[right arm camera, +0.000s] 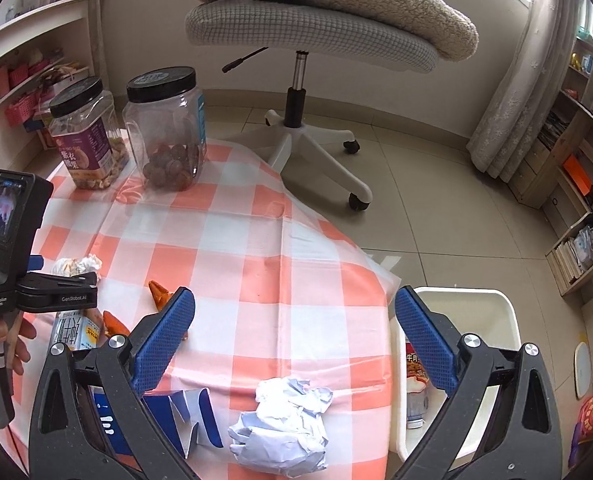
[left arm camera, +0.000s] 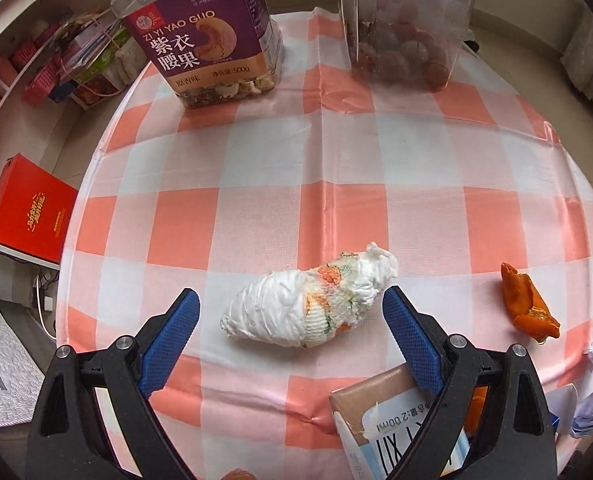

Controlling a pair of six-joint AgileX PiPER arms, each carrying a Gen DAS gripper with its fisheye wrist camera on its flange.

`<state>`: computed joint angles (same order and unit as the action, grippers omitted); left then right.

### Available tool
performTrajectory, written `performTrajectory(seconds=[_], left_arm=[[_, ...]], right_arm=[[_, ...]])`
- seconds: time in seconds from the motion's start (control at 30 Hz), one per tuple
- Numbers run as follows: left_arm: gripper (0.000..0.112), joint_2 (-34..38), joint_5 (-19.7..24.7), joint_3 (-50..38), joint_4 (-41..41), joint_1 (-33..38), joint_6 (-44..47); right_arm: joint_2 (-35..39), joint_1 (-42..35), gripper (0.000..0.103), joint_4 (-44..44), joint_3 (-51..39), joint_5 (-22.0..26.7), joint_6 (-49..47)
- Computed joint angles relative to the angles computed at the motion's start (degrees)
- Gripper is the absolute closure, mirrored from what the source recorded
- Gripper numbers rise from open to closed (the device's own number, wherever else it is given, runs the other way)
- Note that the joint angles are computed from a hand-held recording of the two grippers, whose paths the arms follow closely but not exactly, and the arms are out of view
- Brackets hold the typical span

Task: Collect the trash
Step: 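Grasp the white wrapped bundle with the left gripper while the right gripper grasps an orange peel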

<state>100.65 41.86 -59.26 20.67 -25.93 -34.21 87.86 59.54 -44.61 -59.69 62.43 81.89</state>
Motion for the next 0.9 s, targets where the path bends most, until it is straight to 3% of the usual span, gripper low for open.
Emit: performTrajectory(seconds=[0.03, 0.2, 0.27, 0.37, 0.57, 0.67, 0.73, 0.9], left_arm=[[0.023, 0.4, -0.8, 0.2, -2.0, 0.7, 2.2], [0.051, -1.5, -6.2, 3.7, -5.0, 1.9, 6.5], [0.053, -3.1, -7.1, 5.5, -2.5, 0.7, 4.3], [0.054, -7.1, -7.6, 7.5, -4.6, 1.4, 4.4], [0.054, -18.5, -5.0, 9.9, -6.4, 3.2, 3.6], [0.054, -22.8, -2.8, 11.2, -5.0, 1.8, 1.5], [0.054, -24.7, -1.4, 11.5, -5.4, 1.9, 1.6], [0.054, -27.7, -0.9, 12.1, -6.2, 2.3, 1.6]], right_arm=[[0.9, -0.8, 0.007, 1.3, -0.5, -1.7, -1.6], [6.7, -4.7, 0.007, 8.6, -3.8, -9.8, -11.5], [8.5, -6.9, 0.007, 13.9, -4.7, -13.5, -15.7], [10.9, -9.4, 0.016, 20.4, -5.7, -17.5, -20.0], [16.4, -9.6, 0.027, 25.6, -9.1, -19.6, -24.7], [18.8, -9.6, 0.046, 27.7, -10.7, -19.6, -26.8], [20.1, -10.1, 0.069, 29.5, -11.2, -20.0, -27.5], [18.9, -10.3, 0.082, 29.2, -9.5, -22.9, -25.5]])
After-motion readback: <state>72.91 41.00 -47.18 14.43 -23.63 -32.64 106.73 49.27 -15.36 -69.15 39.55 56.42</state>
